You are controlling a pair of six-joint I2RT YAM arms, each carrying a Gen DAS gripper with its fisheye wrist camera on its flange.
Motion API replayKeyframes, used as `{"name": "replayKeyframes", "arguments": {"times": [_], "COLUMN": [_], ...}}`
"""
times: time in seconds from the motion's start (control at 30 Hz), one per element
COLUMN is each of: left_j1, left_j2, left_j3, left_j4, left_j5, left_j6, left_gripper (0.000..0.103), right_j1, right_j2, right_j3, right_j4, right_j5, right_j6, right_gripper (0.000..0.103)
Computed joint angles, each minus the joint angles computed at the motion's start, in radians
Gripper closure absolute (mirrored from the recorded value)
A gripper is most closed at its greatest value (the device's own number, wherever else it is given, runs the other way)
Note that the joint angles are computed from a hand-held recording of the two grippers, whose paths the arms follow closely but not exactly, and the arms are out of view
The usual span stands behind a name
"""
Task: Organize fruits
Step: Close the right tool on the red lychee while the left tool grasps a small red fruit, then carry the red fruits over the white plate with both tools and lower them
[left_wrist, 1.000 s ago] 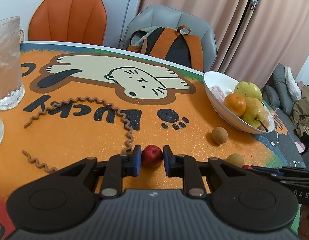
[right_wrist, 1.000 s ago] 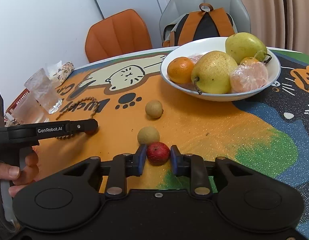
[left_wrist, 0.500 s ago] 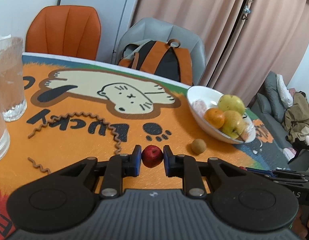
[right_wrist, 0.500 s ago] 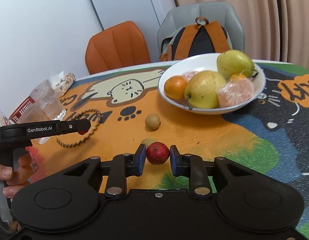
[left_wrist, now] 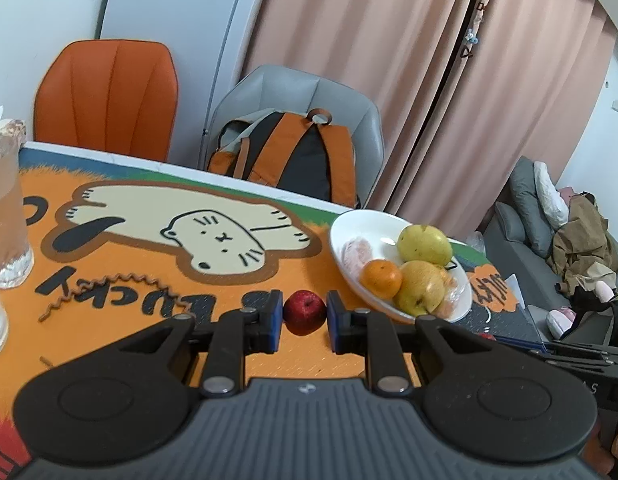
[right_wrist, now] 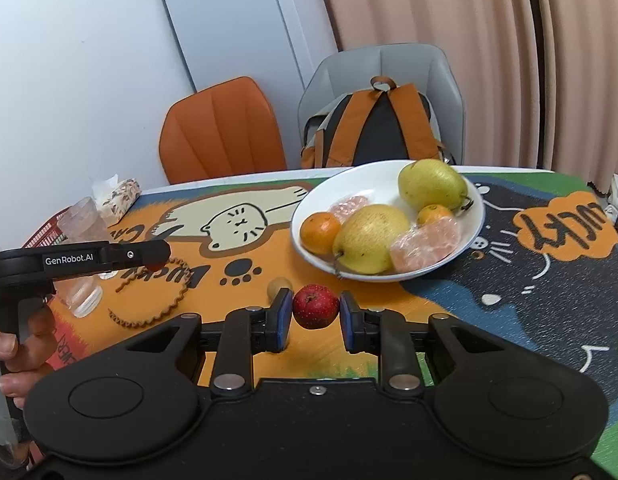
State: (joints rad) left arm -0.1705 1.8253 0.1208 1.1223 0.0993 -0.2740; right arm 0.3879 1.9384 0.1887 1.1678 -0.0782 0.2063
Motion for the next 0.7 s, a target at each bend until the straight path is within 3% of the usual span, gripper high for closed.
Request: {"name": "replayKeyframes", "arguments": {"times": [0.7], "left_j1": [-0.152], "left_j2": [-0.132], "left_j3": [0.125], "left_j4": [-0.199], "left_j5": [-0.120], "left_j6": [-0.047], "left_gripper": [0.082], "right_j1": [-0.157], "right_j2": [-0.085], "right_j3": [-0.004], "right_j4": [-0.012], "right_j5": [-0.104], "right_j6": [-0.038], "right_gripper": [0.079]}}
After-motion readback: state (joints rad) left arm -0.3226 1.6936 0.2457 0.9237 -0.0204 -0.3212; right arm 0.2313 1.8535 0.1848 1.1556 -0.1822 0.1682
